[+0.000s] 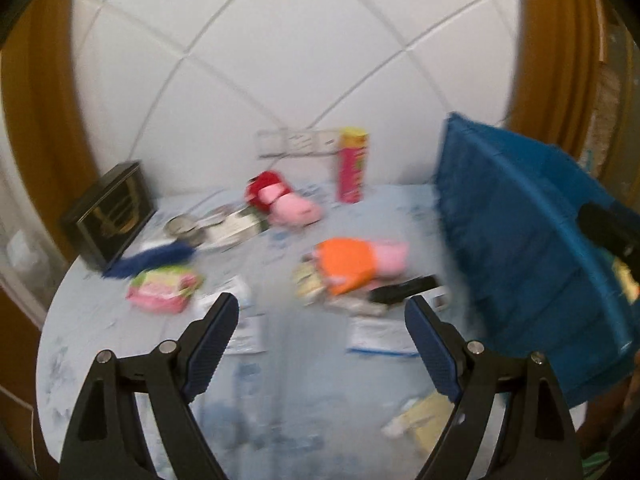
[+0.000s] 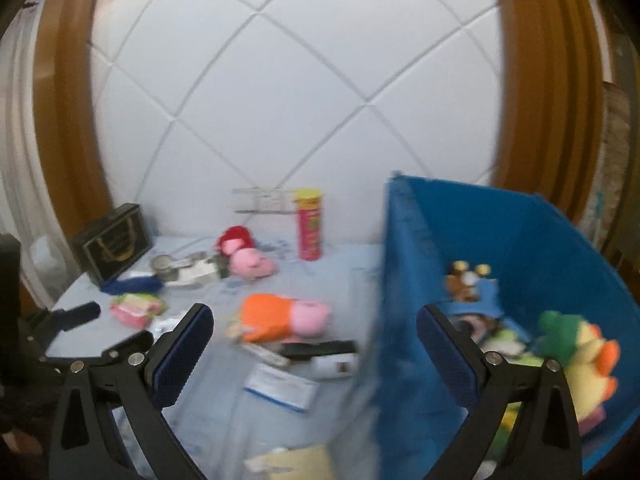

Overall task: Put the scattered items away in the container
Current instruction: 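Withdraw both tools from the crate back over the table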

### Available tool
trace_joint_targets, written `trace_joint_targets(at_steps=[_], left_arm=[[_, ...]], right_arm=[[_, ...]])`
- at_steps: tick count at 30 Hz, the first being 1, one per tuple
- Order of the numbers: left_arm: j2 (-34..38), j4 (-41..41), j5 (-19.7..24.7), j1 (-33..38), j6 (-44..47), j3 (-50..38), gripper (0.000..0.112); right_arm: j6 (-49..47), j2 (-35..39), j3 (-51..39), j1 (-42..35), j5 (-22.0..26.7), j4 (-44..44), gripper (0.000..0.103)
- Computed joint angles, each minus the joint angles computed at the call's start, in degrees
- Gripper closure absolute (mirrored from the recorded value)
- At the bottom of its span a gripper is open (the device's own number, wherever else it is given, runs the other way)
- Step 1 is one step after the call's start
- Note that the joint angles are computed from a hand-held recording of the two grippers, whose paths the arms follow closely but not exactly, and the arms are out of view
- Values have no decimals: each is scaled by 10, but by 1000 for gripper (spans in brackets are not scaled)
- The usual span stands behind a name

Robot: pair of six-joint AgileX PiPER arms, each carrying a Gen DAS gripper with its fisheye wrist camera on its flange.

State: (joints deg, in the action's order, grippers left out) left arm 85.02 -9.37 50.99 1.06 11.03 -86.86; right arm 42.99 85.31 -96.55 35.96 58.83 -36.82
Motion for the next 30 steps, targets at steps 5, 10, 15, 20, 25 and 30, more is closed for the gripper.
trace_joint_targets(at_steps=[5, 10, 15, 20, 25, 30], left_arm=[[32, -54, 4, 120, 98, 28, 27], [77, -40, -7, 183, 100, 46, 27], [122, -10, -25, 197, 74, 51, 27], [164, 24, -48, 164, 19, 46, 27], [223, 55, -40, 113, -30, 1, 27], [288, 65, -17, 90, -30, -85, 27]], right_arm=[[82, 82, -26, 52, -16, -40, 0], [21, 167, -55, 9, -52, 91, 0], [-60, 231, -51, -26, -77, 195, 0], [-147, 273, -48, -62, -87, 257, 0], [-229, 312, -64, -107, -105, 331, 0], [-252, 352, -118, -132, -86, 362, 0]])
